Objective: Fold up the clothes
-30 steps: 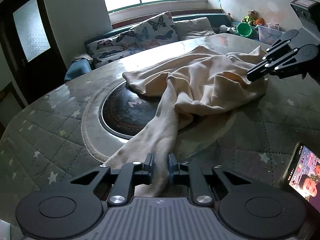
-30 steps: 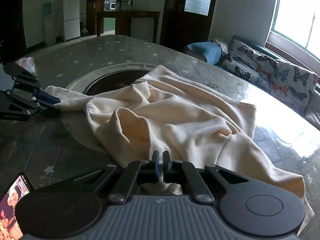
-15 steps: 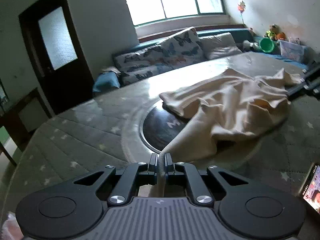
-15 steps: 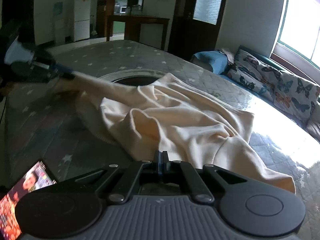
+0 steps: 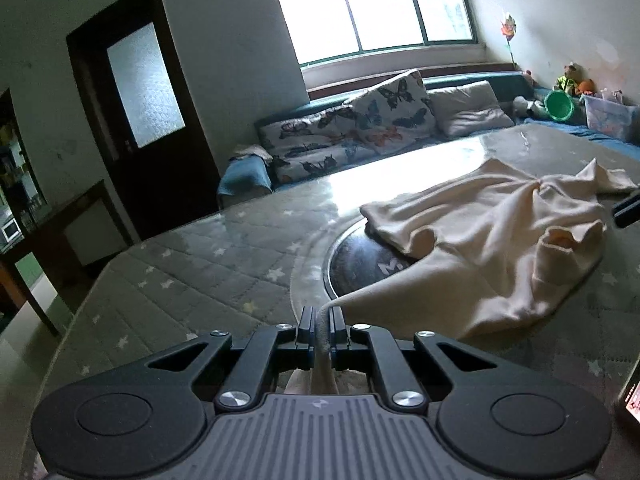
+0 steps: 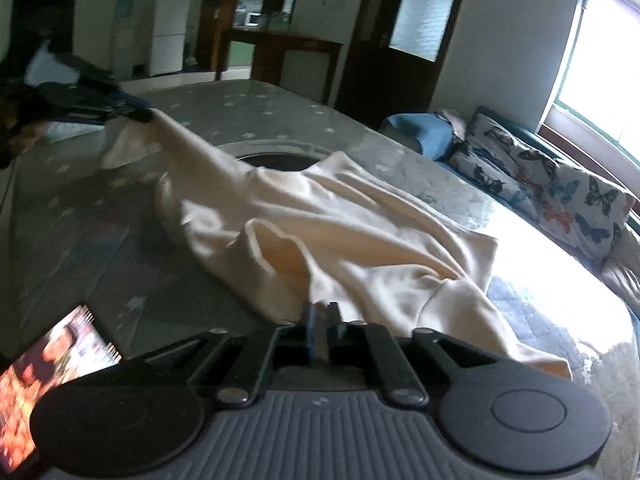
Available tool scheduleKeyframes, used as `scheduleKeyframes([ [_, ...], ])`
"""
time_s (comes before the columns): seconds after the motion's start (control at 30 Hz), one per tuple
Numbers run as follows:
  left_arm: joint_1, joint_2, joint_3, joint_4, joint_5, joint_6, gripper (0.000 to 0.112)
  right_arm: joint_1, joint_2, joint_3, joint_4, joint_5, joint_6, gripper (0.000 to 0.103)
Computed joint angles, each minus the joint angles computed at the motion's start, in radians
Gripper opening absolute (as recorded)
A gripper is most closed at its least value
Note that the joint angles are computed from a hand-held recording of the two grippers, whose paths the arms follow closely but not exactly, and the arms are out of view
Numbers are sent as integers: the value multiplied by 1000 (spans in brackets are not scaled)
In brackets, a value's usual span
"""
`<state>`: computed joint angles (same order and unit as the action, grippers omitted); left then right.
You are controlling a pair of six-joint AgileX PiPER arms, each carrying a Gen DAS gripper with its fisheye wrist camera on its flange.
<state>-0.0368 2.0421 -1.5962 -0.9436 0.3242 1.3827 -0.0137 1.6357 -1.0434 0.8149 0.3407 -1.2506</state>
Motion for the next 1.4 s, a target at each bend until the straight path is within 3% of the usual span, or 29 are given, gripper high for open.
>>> scheduleKeyframes([
  [0.1,10,-15,16,-45,-1,54,7,8,47,-37,-23,-8,33,11],
  [0.2,12,-14,16,27,-15,-8,7,24,84,-59,-57,-23,58,18],
  [0.3,22,5,-11,115,10,-115,7,42,100,-59,-132,-65,142,18],
  [0.4,30,0,-8,42,78,-56,9,42,103,-60,-203,-62,216,14],
  [0.43,28,-3,-4,8,109,-22,10,43,100,-57,-224,-68,236,8],
  [0.57,-6,-3,2,-81,209,82,29,32,82,-40,-162,-63,178,5],
  [0.63,-31,7,-9,-95,267,101,33,26,69,-29,-111,-59,129,5],
  [0.7,-63,14,-15,-95,300,103,48,22,55,-14,-72,-54,88,5],
  [0.9,-151,99,-107,-108,327,115,54,3,13,28,28,-34,-23,4],
  [1.03,-190,180,-216,-50,359,35,52,-13,-9,55,96,-23,-94,4],
  [1.1,-198,203,-243,-53,377,34,17,-20,-20,67,122,-20,-117,4],
  [1.17,-200,201,-237,-59,387,46,10,-29,-31,75,136,-6,-133,4],
  [1.3,-180,139,-144,-130,416,168,8,-49,-68,94,95,52,-103,5],
  [1.4,-160,77,-39,-190,451,340,8,-76,-90,93,29,155,-71,7],
])
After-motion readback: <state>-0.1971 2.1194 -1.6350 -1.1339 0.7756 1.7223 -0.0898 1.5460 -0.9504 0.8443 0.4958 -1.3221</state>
